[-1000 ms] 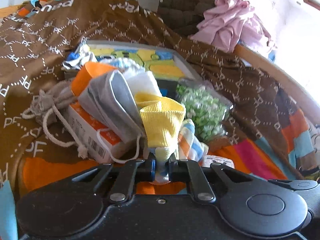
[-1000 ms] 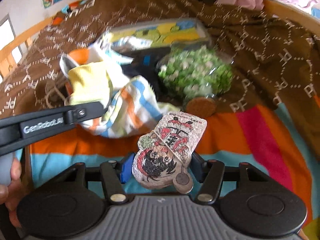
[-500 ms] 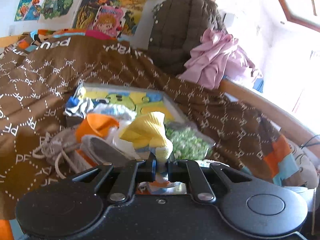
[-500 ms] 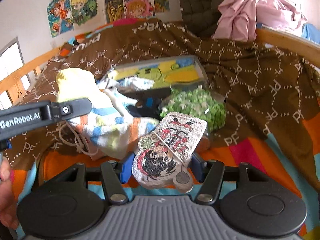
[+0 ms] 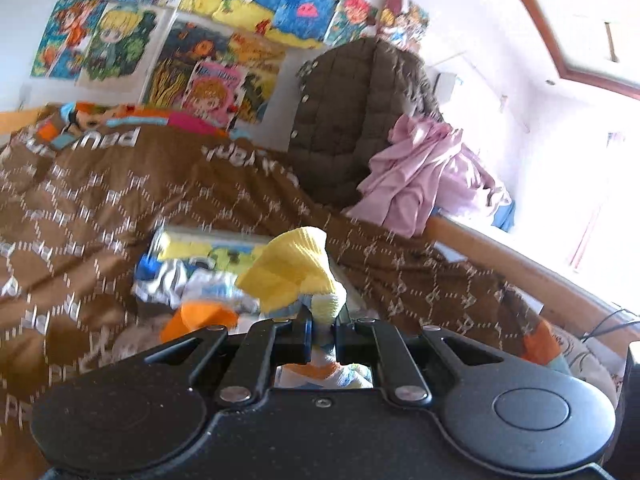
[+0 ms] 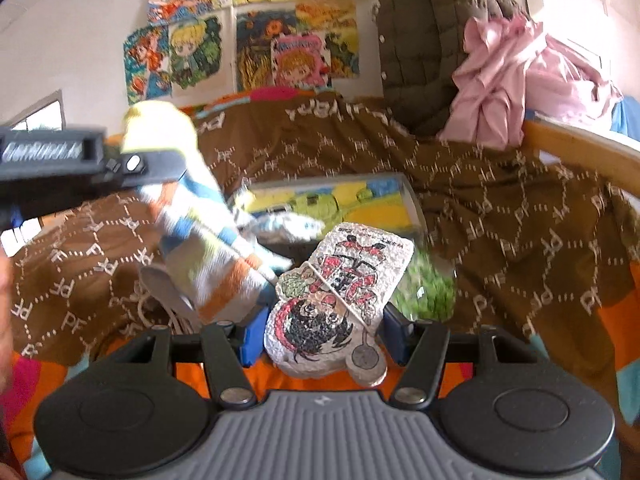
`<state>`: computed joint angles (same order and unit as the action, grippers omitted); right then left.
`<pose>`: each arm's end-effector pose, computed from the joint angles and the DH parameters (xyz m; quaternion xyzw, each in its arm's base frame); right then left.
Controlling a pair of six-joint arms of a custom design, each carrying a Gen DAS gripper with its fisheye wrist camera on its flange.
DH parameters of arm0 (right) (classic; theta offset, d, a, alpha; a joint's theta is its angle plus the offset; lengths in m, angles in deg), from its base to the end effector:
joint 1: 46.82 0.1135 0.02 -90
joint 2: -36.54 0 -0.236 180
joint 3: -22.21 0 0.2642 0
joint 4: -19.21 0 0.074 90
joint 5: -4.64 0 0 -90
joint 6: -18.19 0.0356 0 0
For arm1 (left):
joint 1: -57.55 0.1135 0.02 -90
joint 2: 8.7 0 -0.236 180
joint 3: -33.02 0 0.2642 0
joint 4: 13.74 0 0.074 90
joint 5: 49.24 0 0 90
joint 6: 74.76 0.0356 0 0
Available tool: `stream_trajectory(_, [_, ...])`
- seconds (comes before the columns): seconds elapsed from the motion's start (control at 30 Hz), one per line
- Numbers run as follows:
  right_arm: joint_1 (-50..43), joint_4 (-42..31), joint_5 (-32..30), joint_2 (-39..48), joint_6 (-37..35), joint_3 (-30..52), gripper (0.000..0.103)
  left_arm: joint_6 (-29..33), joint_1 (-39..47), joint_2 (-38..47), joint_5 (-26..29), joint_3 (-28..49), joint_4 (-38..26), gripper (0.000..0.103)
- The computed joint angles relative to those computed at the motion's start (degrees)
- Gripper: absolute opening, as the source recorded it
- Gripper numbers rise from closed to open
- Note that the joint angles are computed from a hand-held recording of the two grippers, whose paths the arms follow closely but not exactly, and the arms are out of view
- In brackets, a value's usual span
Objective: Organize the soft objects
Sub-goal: 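Lift the towel with the left gripper while the right gripper lifts the pouch, then lower the towel and the pouch into the clear frog box with both grippers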
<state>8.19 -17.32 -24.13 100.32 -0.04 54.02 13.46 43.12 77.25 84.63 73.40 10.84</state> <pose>0.1249 0.1240 0.1005 0.2172 0.8226 -0.0806 0.5192 0.2663 -0.0940 0.1245 0.2945 0.7365 -0.3788 0.4768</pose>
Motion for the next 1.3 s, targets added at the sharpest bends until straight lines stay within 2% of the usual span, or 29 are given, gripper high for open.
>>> stream_trajectory(0.1, [-4.36, 8.62, -0.40, -3.57, -12.69, -2.00, 0.063, -1.69, -0.40, 0.66, 0.75, 4.51, -1.44, 0.010])
stream_trajectory(0.2, [-9.88, 19.47, -2.88, -4.91, -24.71, -4.00, 0.063, -5.53, -0.75, 3.92, 0.48, 9.17, 1.30, 0.010])
stream_trajectory(0.27, [-14.30, 28.31, -5.65, -3.24, -33.04, -4.74, 0.063, -5.90, -1.60, 7.02, -1.35, 13.09, 2.37, 0.010])
stream_trajectory(0.43, [-25.14, 46.26, -14.96, 6.86, -45.89, -2.73, 0.063, -6.71, -2.93, 15.80, -4.49, 22.54, 4.46, 0.010])
stream_trajectory(0.6, [-32.63, 59.11, -23.11, 21.30, -54.75, 4.03, 0.063, -9.72, -2.93, 25.75, -6.77, 33.18, 4.51, 0.010])
stream_trajectory(0.77, [-39.28, 63.46, -30.76, 32.72, -58.11, 12.85, 0.063, -13.83, -2.21, 37.40, -8.52, 45.44, 3.81, 0.010])
stream_trajectory(0.93, [-43.55, 62.95, -34.83, 40.80, -57.89, 20.83, 0.063, -14.23, -1.96, 46.96, -9.42, 54.80, 1.13, 0.010])
stream_trajectory(1.3, [-46.36, 60.51, -39.47, 52.42, -58.74, 31.95, 0.063, -14.66, -1.51, 58.18, -7.84, 67.52, -6.18, 0.010])
